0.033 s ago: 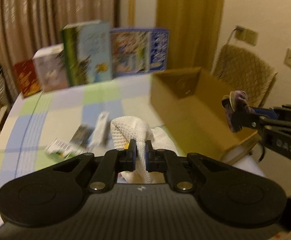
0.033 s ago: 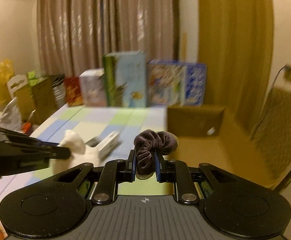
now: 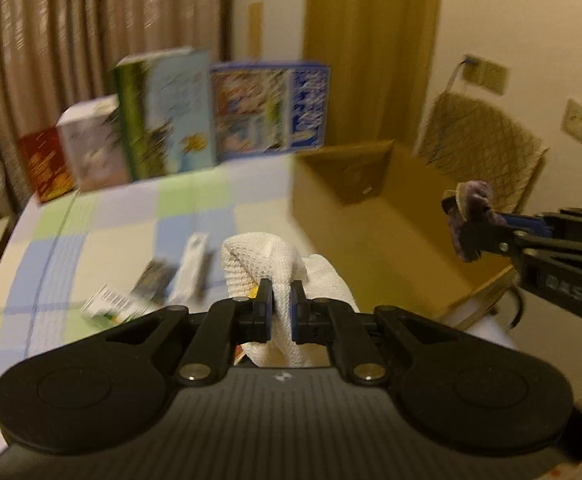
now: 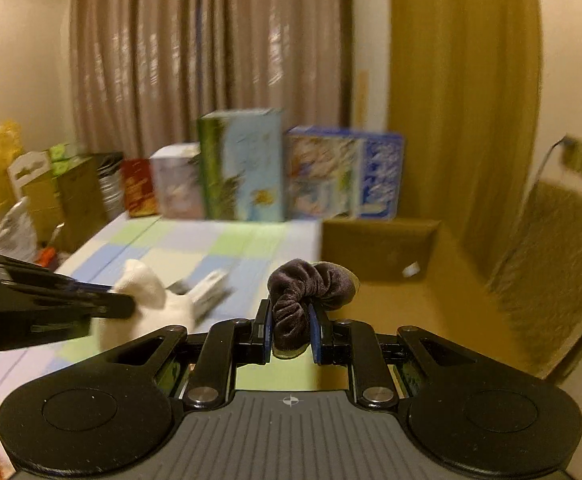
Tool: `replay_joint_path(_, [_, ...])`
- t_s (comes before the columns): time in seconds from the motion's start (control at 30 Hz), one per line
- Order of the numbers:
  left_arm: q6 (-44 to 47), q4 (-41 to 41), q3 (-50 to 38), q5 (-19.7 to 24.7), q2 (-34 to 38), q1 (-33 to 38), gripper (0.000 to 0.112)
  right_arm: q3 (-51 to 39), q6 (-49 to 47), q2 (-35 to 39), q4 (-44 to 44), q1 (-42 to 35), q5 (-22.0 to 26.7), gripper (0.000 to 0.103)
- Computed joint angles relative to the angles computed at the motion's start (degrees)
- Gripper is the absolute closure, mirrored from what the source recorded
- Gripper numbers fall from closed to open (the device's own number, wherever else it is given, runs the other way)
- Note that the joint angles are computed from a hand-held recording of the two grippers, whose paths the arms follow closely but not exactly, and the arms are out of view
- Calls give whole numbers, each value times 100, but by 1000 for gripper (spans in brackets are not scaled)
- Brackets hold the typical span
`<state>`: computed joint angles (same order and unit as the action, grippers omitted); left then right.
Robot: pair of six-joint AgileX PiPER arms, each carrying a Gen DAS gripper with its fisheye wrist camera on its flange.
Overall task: Organize objects
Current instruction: 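Carry scrunchie and glove into the cardboard box and open both grippers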
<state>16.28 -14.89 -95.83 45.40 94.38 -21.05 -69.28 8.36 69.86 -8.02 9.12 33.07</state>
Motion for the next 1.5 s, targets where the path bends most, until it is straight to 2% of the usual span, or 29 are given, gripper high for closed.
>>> replay_joint_path(0.2, [-306,57,-1583,371,980,-728,107,-425,-1695,434,1565,-1582,204,88])
replay_joint_path(0.4, [-470,140,-3679,1088,2454,-1134,105,-581,-2682,863,2602,-2528,333,88])
replay_joint_path(0.53, [-548,116,-4153,1166,2885,-1234,88,-566,-3023,991,3001,-2850,381,88])
replay_joint_path(0.77, [-372,-42,-2767,483,2156,-959,82,-489,-3417,1144,3463,-2893,399,87])
replay_joint_path(0.83, [-308,-84,-2369,354,1890,-843,81,-517,-3470,1232,3678,-2870,359,81])
replay_joint_path(0.87, [-267,-123,-2171,290,1765,-779,79,-540,-3508,1277,3811,-2878,367,67])
replay_joint_path(0.9, [-238,-145,-1974,234,1640,-717,77,-562,-3452,1304,3834,-2871,359,45])
replay_joint_path(0.93, [-224,-144,-1786,172,1522,-668,71,-557,-3393,1295,3840,-2858,333,36])
replay_joint_path(0.97, [-212,-133,-1582,96,1394,-606,67,-514,-3448,1253,3930,-2853,280,33])
replay_joint_path(1.1, [-92,-136,-978,-63,990,-319,59,-467,-3197,1089,3730,-2754,281,33])
replay_joint_path(1.17, [-28,-147,-751,-112,843,-151,47,-445,-3095,1001,3677,-2695,302,32])
replay_joint_path(1.23, [102,-179,-531,-204,704,39,42,-419,-2950,904,3543,-2545,268,31])
replay_joint_path(1.5, [751,-527,-353,-373,689,980,23,-574,-1667,910,2504,-1294,-98,26])
